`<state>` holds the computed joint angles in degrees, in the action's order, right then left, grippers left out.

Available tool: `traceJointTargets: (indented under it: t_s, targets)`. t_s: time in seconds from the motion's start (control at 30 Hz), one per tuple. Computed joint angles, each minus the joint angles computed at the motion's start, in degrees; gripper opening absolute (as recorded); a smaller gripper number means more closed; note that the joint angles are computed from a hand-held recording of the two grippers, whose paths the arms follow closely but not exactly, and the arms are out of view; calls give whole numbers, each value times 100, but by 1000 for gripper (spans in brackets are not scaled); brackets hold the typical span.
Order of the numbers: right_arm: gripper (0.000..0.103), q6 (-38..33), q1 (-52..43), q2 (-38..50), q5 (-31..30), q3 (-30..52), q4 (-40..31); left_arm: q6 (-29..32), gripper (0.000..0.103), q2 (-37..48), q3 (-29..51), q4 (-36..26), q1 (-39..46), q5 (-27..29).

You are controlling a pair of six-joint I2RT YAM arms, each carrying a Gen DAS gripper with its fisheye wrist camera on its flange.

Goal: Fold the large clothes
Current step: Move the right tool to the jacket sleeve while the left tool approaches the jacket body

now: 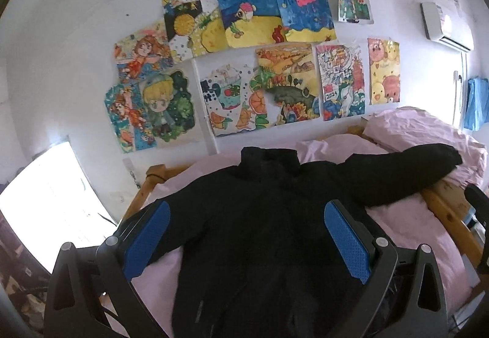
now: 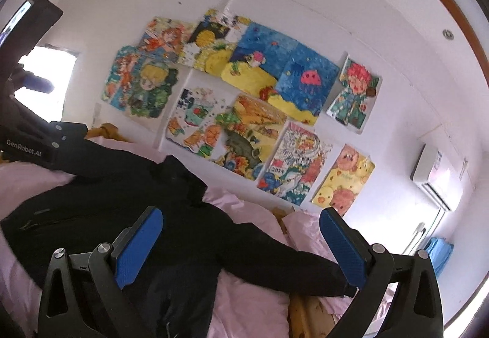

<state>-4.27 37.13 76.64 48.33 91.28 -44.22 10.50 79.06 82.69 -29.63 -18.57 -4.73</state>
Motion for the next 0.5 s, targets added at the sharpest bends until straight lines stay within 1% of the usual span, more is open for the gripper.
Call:
traceJointTargets:
  t_s: [0.13,0.27,0.37,0.47,0.5]
  targets:
    - [103,-380,-775,153,-573,-329,689,22,99,973,414,542,-318,-305]
    - [103,-494,-1459,380,-1090,-685,1280,66,99,1935,908,890,-590,-417]
    - [103,-681,-1961,556,-1370,-1084,1908,81,99,2613,1256,1111,-756,-451]
    - [103,-665,-2427,811,-1674,-1255,2204,80,99,3430,1806,1145,-903,-474]
    - [103,-627,-2646,920,-1844,-1320,2321,67,99,3585,1898,1158,-925,-483]
